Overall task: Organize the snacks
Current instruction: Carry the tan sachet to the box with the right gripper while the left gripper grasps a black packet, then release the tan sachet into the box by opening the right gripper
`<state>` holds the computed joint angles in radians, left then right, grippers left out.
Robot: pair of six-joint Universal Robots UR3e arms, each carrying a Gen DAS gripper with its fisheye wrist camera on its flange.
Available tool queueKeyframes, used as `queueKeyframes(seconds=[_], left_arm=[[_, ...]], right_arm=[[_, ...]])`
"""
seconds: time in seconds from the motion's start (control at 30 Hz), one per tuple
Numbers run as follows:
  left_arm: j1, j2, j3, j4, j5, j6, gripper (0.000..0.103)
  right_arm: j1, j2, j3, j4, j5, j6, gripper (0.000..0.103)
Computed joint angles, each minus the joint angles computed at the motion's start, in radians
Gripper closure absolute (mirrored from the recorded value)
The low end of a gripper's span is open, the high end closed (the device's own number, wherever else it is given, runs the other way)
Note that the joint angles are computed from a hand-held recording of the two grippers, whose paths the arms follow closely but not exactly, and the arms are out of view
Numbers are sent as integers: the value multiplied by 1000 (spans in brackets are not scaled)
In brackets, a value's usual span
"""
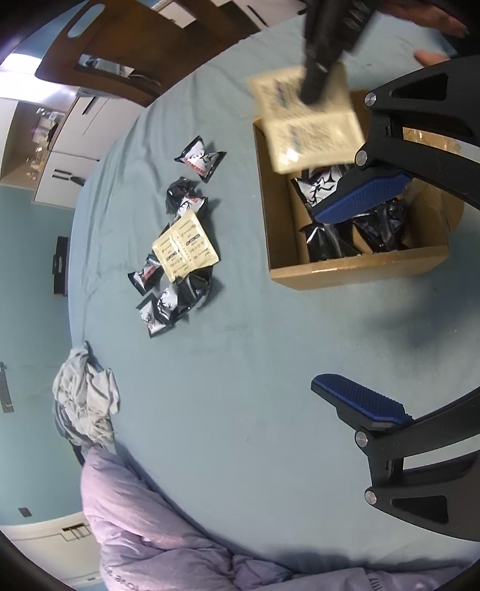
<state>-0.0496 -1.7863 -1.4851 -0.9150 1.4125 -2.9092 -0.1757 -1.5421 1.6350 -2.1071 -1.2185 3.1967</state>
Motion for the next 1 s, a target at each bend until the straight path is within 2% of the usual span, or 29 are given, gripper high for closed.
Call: queueKeyframes(seconds=[0.1, 0.23, 0.33, 0.47, 0.57, 0.6, 0.63, 0.67, 0.83, 0.97, 1.0], left_arm=[[1, 2, -7, 13, 16, -7, 18], [-2, -8, -4, 5, 24, -11, 18], [-16, -12, -8, 27, 44, -5, 18], [-23, -7, -26, 65, 48, -3, 18], [-32, -23, -9, 55, 55, -4, 18], [-34, -30, 2, 43, 51, -5, 18], [-34, -36, 12, 33, 43, -8, 18], [-37, -39, 18, 28, 41, -11, 18], [-65, -35, 4, 78, 87, -9, 17], [-61, -39, 21, 63, 72, -21, 17], [-59, -41, 26, 61, 66, -28, 17]], right_arm=[[36, 26, -1, -15, -35, -5, 101], [44, 23, 19, -73, -20, -55, 101], [39, -6, 93, -169, -33, -51, 100], [-11, -72, 216, -274, 10, -33, 97], [-44, -105, 310, -363, 44, -1, 74], [-63, -109, 330, -370, 85, -1, 65], [-76, -100, 317, -331, 126, -12, 57], [-79, -93, 299, -295, 140, -21, 54], [18, -30, 135, -184, -15, -73, 53], [166, 9, 37, -177, -336, -78, 53], [182, 4, 44, -190, -375, -73, 53]])
